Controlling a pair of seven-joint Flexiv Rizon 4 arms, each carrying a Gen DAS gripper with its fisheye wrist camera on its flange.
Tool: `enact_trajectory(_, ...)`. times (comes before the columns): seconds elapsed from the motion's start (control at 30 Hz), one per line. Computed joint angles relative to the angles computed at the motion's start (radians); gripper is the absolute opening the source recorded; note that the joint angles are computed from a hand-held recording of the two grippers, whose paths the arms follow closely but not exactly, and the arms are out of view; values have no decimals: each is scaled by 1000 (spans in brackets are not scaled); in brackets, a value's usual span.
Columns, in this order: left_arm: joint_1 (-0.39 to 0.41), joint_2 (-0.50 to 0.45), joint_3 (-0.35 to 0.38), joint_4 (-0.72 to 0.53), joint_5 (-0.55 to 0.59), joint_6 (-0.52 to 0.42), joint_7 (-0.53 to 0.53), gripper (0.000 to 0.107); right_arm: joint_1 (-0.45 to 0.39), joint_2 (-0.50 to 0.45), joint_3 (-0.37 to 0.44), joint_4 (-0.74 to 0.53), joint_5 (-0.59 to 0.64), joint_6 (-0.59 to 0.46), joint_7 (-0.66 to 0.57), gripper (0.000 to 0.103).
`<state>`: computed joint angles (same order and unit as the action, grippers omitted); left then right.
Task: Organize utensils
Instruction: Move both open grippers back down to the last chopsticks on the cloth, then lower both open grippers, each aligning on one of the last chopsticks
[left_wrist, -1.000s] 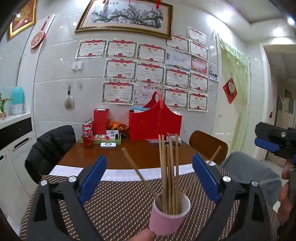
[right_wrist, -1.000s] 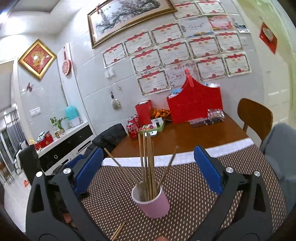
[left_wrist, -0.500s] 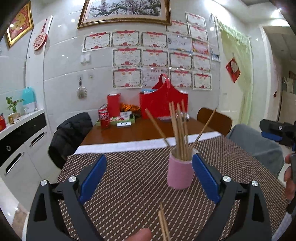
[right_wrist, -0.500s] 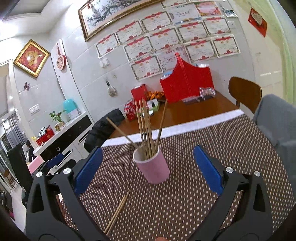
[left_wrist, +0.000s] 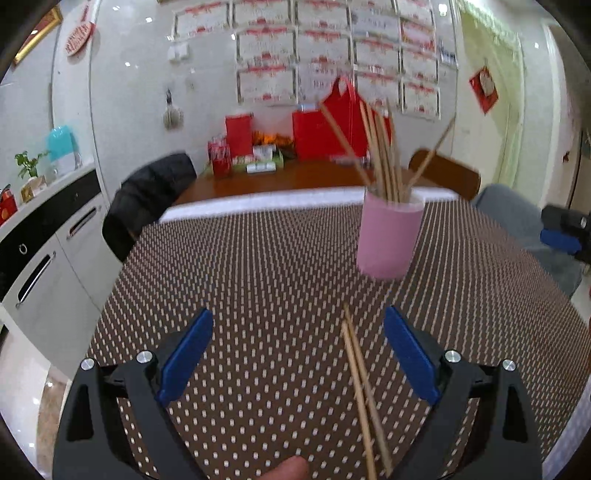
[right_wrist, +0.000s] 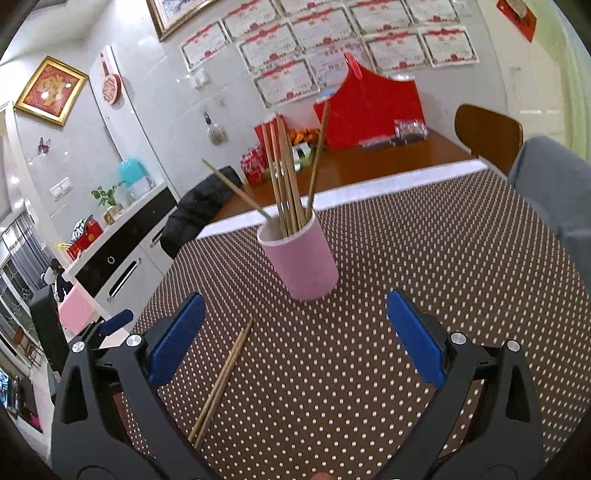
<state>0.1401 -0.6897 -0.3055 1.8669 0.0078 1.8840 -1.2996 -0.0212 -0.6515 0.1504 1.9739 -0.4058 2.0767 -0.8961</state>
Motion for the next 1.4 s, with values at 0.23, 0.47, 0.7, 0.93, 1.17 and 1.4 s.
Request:
enact_trajectory(0.23, -60, 3, 73, 15, -42, -141, 77, 92, -47, -37, 46, -11, -55, -48, 28, 97)
enact_trajectory(0.47, -124, -8, 130, 7, -100, -221, 143, 92, -68, -54, 68, -10, -75, -64, 34, 97)
enact_trajectory(0.7, -173, -31, 164, -9, -165, -253, 216, 92, -84, -63, 91, -13, -97, -94, 37, 97)
enact_trajectory(0.93, -202, -58, 202, -74, -155, -287, 207, 92, -160, -98, 216, -55, -168, -249, 15, 97)
enact_trajectory(1.17, -70, -73, 77, -50, -172, -254, 264, 92, -179, -170, 356, -130, -169, -429, -88, 97)
enact_trajectory(1.4, 6, -88, -9, -50, -207, -278, 284, 92, -79, -218, 343, -246, -124, -550, -165, 86)
